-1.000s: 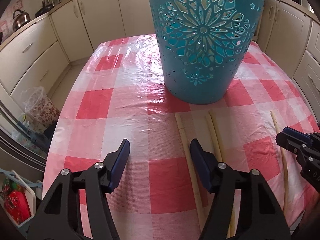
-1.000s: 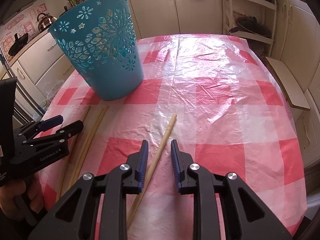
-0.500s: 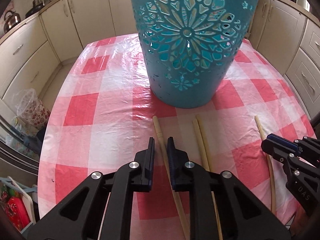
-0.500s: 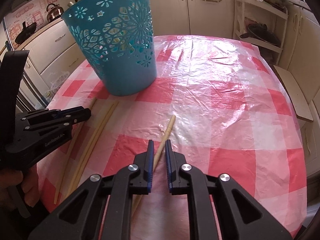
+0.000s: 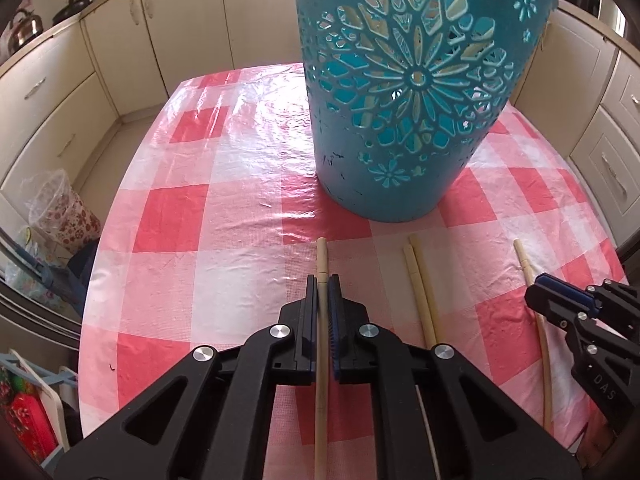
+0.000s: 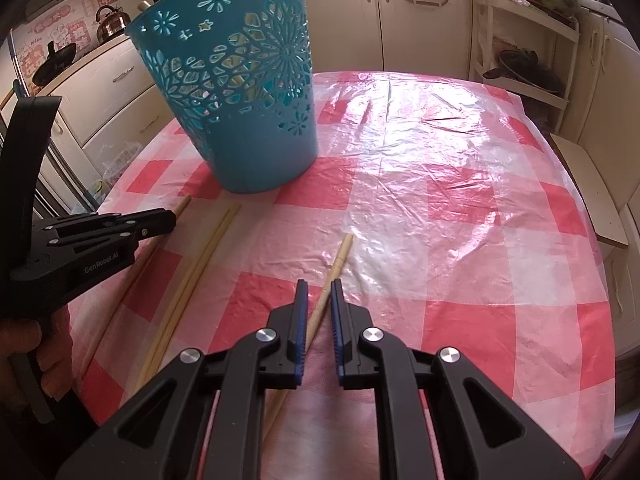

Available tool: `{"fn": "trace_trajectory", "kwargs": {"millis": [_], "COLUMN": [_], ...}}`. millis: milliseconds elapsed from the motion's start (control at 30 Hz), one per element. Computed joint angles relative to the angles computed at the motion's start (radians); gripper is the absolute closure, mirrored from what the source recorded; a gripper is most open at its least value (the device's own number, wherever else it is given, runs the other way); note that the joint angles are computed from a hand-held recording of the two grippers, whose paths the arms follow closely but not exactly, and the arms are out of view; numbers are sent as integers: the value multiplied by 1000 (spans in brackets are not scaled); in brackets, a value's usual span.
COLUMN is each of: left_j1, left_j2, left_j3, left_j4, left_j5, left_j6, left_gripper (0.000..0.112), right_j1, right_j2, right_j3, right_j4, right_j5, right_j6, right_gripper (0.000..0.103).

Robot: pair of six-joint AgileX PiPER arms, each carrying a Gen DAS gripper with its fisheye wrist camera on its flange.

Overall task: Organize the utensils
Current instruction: 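Lift the chopstick with the left tool over the basket and release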

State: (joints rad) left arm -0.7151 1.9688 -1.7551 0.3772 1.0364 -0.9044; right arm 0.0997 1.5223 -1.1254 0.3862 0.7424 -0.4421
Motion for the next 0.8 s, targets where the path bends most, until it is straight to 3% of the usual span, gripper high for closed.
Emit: {"fn": "trace_trajectory", "kwargs": {"millis": [200,433,633,800], "left_j1": [-7,-41,-39,-3], "left_j2": [-107,-237,-283,-173], "left_j3": [105,122,-54,-298], "left_j4": [19,95,211,286], "left_j5": [-66,-83,-70,-118], "left_j6": [-69,-145,-160,-143], "left_gripper": [107,107,107,107], "right_j1": [-1,2,-1,0], "right_j2": [-2,-7,-7,-8], "right_j3": [8,16,17,18], "right_j4": [7,6,13,16], "right_j5": [-16,-23,-22,-21], "right_j6": [-8,-7,-12,-12], "right_gripper": [91,91,91,91]}}
